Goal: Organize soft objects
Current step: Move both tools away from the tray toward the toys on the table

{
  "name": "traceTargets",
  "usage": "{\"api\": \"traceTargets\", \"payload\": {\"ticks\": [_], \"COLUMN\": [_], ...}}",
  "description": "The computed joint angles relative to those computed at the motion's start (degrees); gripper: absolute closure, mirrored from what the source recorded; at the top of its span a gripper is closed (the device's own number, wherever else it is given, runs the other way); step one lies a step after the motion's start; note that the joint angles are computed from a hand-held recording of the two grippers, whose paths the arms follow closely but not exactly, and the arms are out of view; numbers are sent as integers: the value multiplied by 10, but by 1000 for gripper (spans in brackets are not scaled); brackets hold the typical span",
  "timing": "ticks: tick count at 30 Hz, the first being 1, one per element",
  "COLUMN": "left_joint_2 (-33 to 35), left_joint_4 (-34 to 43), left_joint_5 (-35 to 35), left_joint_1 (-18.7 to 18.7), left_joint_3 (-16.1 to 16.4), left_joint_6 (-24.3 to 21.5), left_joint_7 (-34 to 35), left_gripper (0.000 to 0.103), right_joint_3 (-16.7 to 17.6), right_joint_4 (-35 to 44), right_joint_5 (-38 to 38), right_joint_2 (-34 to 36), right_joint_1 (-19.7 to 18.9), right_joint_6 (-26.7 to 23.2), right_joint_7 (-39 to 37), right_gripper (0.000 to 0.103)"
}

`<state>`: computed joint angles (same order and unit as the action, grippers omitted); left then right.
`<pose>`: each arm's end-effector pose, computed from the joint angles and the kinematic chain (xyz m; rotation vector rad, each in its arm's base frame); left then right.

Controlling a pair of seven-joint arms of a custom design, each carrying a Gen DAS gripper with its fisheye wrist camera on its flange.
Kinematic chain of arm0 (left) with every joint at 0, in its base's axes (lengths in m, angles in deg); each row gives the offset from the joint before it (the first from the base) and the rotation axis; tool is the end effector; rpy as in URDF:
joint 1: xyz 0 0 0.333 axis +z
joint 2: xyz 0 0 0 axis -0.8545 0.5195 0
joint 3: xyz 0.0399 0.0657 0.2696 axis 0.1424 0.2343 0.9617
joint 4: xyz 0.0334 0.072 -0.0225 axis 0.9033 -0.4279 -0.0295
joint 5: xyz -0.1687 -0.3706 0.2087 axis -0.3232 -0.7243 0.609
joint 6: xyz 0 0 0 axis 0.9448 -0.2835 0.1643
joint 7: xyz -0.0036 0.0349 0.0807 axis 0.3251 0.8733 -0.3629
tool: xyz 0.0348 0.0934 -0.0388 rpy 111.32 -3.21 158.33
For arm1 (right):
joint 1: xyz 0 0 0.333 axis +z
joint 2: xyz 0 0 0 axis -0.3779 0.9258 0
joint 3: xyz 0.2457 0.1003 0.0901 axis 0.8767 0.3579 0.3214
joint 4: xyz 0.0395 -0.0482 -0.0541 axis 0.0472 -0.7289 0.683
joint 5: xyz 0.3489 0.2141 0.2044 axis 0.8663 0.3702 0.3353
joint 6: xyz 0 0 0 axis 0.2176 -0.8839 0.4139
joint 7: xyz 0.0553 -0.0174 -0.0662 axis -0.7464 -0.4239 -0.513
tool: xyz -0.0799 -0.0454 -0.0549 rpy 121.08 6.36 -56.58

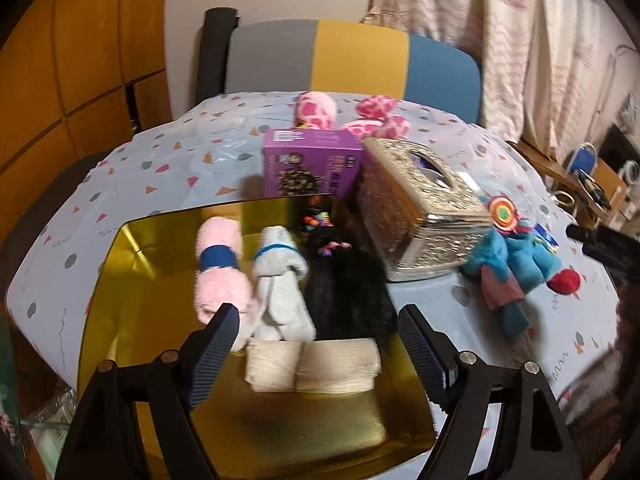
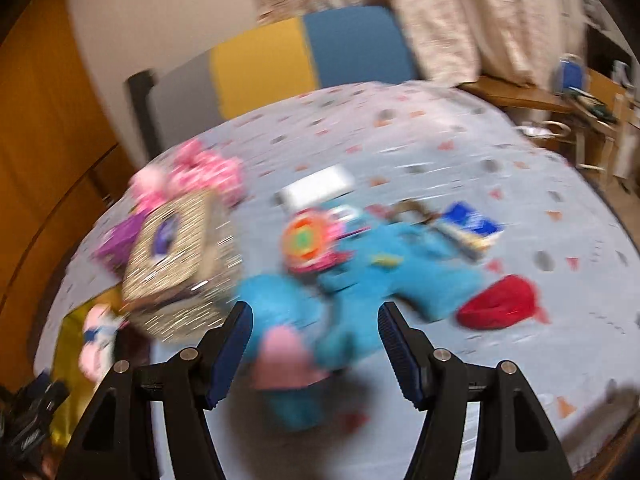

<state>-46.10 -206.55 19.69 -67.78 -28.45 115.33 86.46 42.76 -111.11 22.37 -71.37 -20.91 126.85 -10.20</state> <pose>0.4432 -0.2601 0.4792 -2.1298 1.2116 -0.5791 0.6627 -0.0227 0.4901 -1.9258 1.3893 -0.3023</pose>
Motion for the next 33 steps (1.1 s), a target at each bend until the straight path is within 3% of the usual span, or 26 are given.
{"api": "traceTargets", "payload": {"ticks": [5,7,13,21,28,33], "left_joint_2": [32,49,115,198,281,375], "left_joint_4": [26,40,97,179,291,427], "left_joint_5": [-2,0,12,17,27,14], "left_joint_1": [-4,-5,-16,-40,-58,-74], "left_joint_3": [4,4,10,26,52,79], "left_joint_6": [23,31,63,79,69,29], "left_joint_7": [20,30,72,125,190,276], "left_gripper": [21,21,21,21,18,8], "right_joint_3": [-5,-8,5,12,16,19], "right_joint_4": [46,67,113,132,144,148], "right_joint_5": [-48,-72,-31,-15,5,21], "right_joint_2": [60,85,117,131,140,141], "right_joint_1": [-15,-26,-73,-92,-103,-107], "right_joint_6": [98,108,35,-22,-52,-70], "right_joint_7": [95,161,229,255,263,243], "right_gripper": [37,37,37,37,37,37]}}
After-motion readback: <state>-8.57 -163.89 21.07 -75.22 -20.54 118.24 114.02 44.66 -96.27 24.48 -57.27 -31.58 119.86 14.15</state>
